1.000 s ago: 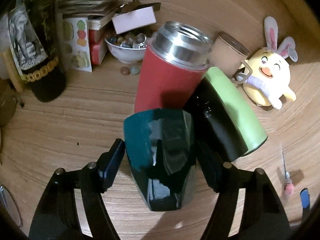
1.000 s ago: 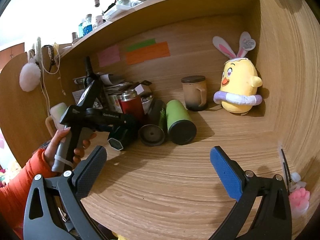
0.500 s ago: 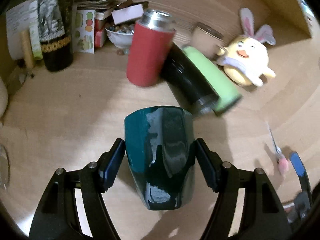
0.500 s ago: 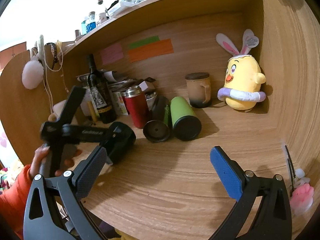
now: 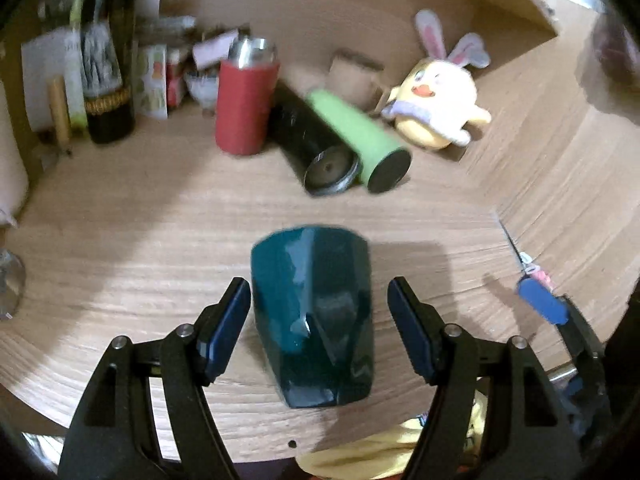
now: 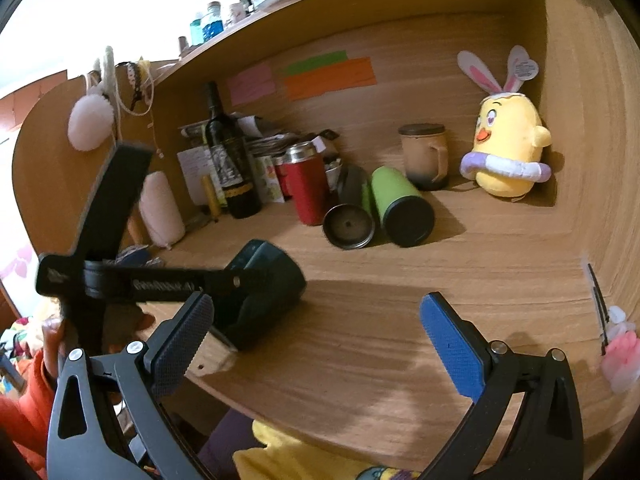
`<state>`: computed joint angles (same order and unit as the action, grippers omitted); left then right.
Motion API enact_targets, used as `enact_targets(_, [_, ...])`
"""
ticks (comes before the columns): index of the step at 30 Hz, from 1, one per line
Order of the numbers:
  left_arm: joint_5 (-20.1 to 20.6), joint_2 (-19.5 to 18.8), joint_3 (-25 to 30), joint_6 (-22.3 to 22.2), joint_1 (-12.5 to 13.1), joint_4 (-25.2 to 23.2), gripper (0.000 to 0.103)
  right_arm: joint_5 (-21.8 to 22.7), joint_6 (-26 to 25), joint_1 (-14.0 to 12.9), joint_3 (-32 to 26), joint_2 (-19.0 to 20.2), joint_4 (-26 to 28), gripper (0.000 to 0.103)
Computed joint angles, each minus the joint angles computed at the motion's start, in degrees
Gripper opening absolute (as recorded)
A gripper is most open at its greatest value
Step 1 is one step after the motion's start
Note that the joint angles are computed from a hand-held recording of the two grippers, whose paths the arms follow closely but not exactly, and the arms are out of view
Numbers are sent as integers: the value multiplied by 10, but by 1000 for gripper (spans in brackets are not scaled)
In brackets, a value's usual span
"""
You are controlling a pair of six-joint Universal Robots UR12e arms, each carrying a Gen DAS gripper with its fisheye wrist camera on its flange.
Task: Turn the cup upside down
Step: 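Lift the green cup with the left gripper toward the right gripper, then grasp the green cup with the right gripper while the left gripper releases it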
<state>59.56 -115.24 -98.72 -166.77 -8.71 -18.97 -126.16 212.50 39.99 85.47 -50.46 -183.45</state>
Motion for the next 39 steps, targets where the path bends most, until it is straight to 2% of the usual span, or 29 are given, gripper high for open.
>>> enact_targets(4, [-1, 11, -23, -12, 13, 82, 80, 37, -7, -4, -18, 10, 12, 103])
enact_targets(7, [35, 10, -34, -24, 18, 146, 80, 70, -14, -9, -45, 26, 34, 103])
enact_targets(11, [55, 5, -35, -25, 24, 163, 79, 105, -17, -16, -90, 54, 72, 103])
enact_targets(14, [65, -2, -31, -24, 26, 170, 68, 112, -17, -18, -116, 71, 94, 101])
enact_targets(16, [70, -7, -24, -17, 26, 168, 53, 111, -16, -18, -125, 78, 106, 89])
enact_targets(17, [69, -10, -20, -14, 25, 164, 49, 109, -15, -19, -127, 79, 108, 86])
enact_targets(18, [69, -12, -17, -10, 24, 160, 42, 106, -14, -19, -125, 80, 106, 76])
enact_targets(21, [67, -23, 0, 6, 20, 143, 29, 129, -9, -24, -107, 72, 83, 66])
enact_targets(25, [61, -37, 23, 20, 12, 101, 14, 124, -20, -23, -96, 66, 76, 58])
enact_targets(29, [46, -41, 27, 26, 8, 80, 14, 111, -26, -20, -84, 60, 73, 56])
enact_targets(31, [47, -40, 24, 31, 5, 83, 10, 103, -28, -19, -78, 56, 70, 56])
enact_targets(34, [47, -39, 22, 37, 4, 84, 10, 90, -33, -17, -72, 52, 62, 56])
enact_targets(39, [31, -43, 31, 43, 6, 58, 10, 67, -50, -14, -66, 46, 43, 56])
